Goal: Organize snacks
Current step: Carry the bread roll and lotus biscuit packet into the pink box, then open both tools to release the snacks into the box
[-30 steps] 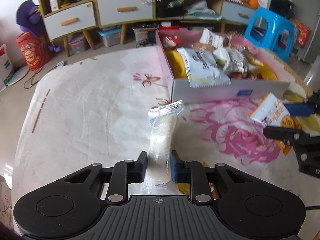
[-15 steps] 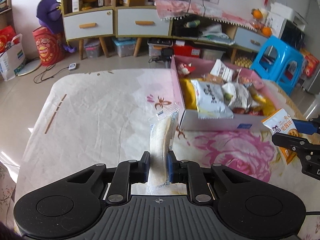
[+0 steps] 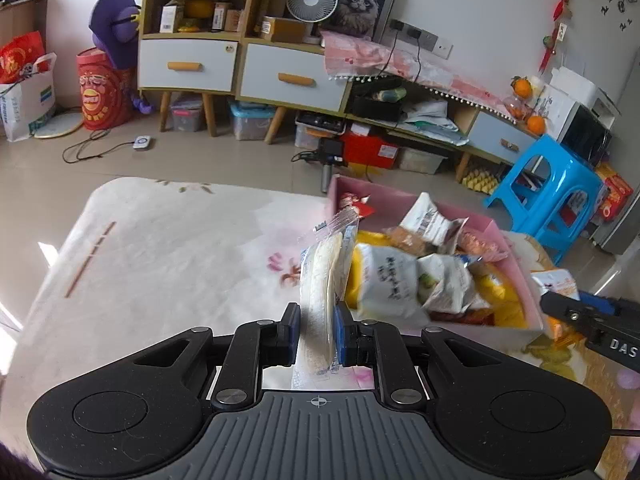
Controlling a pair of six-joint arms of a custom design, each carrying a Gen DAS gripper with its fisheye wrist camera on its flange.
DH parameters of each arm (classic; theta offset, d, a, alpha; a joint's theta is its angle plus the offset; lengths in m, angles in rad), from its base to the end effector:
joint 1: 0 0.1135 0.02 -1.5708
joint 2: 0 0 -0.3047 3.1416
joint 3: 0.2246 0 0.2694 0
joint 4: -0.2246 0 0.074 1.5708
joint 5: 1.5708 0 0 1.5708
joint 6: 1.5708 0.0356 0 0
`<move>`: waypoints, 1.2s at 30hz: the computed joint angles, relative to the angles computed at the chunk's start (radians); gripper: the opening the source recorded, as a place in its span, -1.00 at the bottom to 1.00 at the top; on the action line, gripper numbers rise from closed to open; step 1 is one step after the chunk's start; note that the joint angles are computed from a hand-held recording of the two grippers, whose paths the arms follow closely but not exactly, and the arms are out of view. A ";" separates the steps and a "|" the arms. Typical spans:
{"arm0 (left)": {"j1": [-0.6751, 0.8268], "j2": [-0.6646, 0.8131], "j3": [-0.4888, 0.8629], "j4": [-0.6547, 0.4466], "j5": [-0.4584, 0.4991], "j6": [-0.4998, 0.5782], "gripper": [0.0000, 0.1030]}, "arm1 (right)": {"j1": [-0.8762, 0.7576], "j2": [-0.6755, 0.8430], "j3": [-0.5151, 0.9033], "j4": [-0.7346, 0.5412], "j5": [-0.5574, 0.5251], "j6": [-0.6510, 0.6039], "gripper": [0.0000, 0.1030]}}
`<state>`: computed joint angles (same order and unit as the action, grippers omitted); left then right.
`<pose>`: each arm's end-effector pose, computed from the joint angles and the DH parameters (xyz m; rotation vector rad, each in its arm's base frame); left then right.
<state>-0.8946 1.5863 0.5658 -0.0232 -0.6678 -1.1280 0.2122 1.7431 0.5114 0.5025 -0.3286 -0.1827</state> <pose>0.1827 -0.1925 0.1376 -0.4834 2.2679 -0.1029 0.2874 0.0737 0.1142 -0.6124 2.1998 0.3925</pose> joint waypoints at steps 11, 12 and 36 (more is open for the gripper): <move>0.096 0.156 0.128 0.126 0.045 0.077 -0.71 | -0.026 0.141 0.101 0.028 0.018 0.221 -0.43; 0.111 0.169 0.148 0.120 0.047 0.102 -0.71 | -0.028 0.154 0.107 0.035 0.016 0.237 -0.42; 0.201 0.369 0.315 0.229 0.079 0.286 -0.12 | -0.044 0.247 0.147 0.131 -0.055 0.409 0.27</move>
<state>-0.6933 1.9556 0.8804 0.2060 -0.5886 -0.8416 0.1686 1.9899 0.6581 0.6338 -0.3836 0.2262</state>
